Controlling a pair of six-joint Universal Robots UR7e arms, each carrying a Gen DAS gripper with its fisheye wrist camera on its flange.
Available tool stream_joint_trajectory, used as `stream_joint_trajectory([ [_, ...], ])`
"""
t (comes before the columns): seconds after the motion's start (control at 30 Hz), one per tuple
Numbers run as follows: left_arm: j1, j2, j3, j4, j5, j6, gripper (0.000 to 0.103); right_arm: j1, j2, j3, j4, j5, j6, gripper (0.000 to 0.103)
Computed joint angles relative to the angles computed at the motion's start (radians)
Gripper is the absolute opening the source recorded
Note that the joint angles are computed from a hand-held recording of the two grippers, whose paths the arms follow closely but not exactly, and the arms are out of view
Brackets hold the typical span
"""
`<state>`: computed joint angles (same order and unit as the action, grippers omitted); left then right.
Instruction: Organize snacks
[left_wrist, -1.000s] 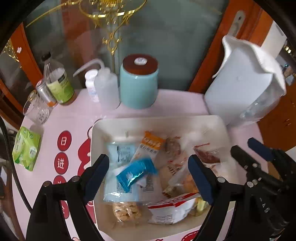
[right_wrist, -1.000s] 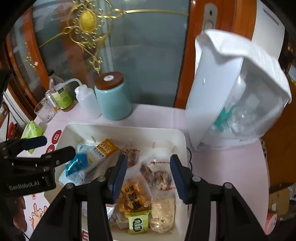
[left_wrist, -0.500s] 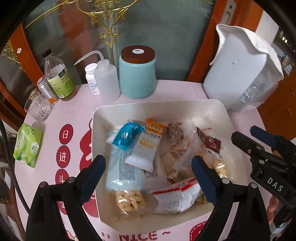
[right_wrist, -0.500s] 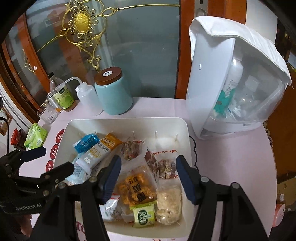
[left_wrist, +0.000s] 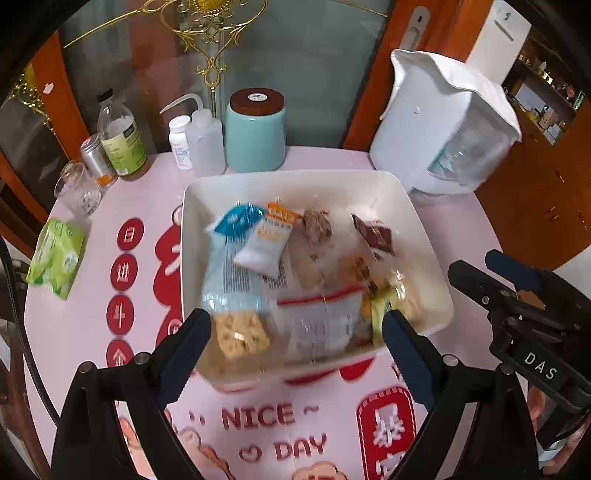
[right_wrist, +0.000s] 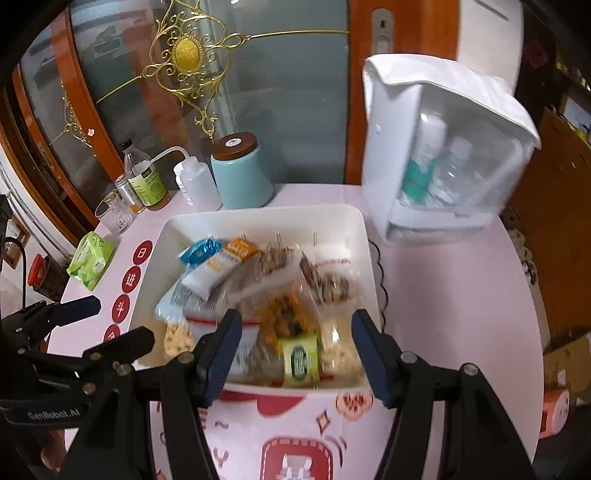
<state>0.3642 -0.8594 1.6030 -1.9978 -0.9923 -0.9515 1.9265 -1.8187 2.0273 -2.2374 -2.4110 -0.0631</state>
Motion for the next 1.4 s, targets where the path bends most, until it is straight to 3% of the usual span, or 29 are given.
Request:
stream_joint_trajectory([
  [0.3, -0.141, -0.12, 0.145, 0.001, -0.031, -0.11, 0.093, 0.133, -0.168, 0.074, 0.231, -0.023, 0.222, 0.062],
  [0.63, -0.343, -0.213, 0.22, 0.172, -0.031, -0.36, 0.093, 0.424, -0.318, 0.087, 0.558, -0.071, 0.51, 0.062],
  [0.9, -0.498, -0.202, 0.191, 0.35, -0.047, -0.544, 0.093, 0.647, -0.343, 0.023, 0.939, -0.125, 0.848, 0.062],
  [1.03, -0.549, -0.183, 0.171, 0.396, -0.054, -0.6, 0.093, 0.74, -0.327, -0.009, 1.135, -0.108, 1.048, 0.062],
  [1.23, -0.598, -0.163, 0.149, 0.441, -0.052, -0.657, 0.093, 0.829, -0.312, -0.033, 1.282, -0.088, 1.241, 0.062],
  [1.4, -0.615, -0.152, 0.144, 0.465, -0.059, -0.708, 0.093, 0.853, -0.317, -0.039, 1.313, -0.072, 1.315, 0.062],
])
